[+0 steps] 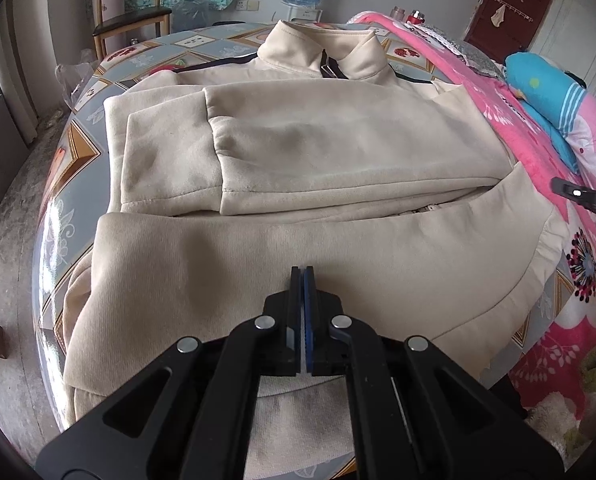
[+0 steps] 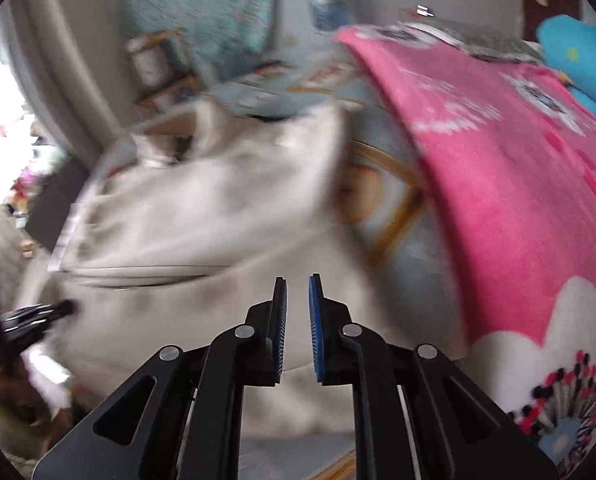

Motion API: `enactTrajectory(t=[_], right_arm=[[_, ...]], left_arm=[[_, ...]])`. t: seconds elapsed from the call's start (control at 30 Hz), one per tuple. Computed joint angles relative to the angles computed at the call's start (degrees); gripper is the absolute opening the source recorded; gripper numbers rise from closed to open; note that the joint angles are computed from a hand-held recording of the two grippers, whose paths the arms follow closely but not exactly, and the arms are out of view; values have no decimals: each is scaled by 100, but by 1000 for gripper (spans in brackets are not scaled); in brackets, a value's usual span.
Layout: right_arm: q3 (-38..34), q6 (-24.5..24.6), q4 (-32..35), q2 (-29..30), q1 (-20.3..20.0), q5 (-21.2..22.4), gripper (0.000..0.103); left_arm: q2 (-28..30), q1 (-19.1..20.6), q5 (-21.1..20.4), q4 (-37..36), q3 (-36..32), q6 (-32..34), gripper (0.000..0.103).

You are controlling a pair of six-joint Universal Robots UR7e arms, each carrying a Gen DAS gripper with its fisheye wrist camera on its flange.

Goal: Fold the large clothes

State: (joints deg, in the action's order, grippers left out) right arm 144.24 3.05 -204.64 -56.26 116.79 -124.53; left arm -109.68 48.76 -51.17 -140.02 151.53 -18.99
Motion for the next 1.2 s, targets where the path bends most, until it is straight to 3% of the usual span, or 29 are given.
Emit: enactTrajectory(t=[0.03,0.1,0.2,0.27,0.4,0.57,0.67,0.73,0.87,0.97,1.07,1.13,1.2], right_arm=[[-44,-44,243,0,69,362,27],[-252,-251,525,325,347,611,33],[-583,-404,787,955,545,469,33],[-748,-323,1049,1301,382,215,33],[-837,-173,1231,1228,682,40,33],[-977,-628,833,1365,1063,863,33],[-1297,-797,1066,1898,1170,708,33],[-1483,-692,1379,2144,1044,604,26],[-1504,-651,1310,2020,1239,666,21],[-1532,-774,1059,2023,1308,1015,21],[-1788,-755,1415,2331,1169,931,21],[-1761,-819,1242,2423,1058,1011,20],[-1753,-644,1429,2292,1049,1033,19]], left_arm=[[7,28,-35,-7,-15,40,3],[15,115,-142,-40,-51,147,3],[59,305,-385,-42,-161,276,3],[110,411,-517,39,-263,431,3],[300,727,-913,476,-664,810,2],[439,1019,-1283,640,-912,897,2],[445,1080,-1365,600,-919,927,2],[458,1110,-1405,601,-936,952,2],[488,1201,-1522,630,-996,986,2],[474,1210,-1534,594,-981,1018,2],[401,1208,-1517,516,-936,928,1],[24,806,-1003,555,-717,768,1],[-650,393,-834,1039,-563,597,1]])
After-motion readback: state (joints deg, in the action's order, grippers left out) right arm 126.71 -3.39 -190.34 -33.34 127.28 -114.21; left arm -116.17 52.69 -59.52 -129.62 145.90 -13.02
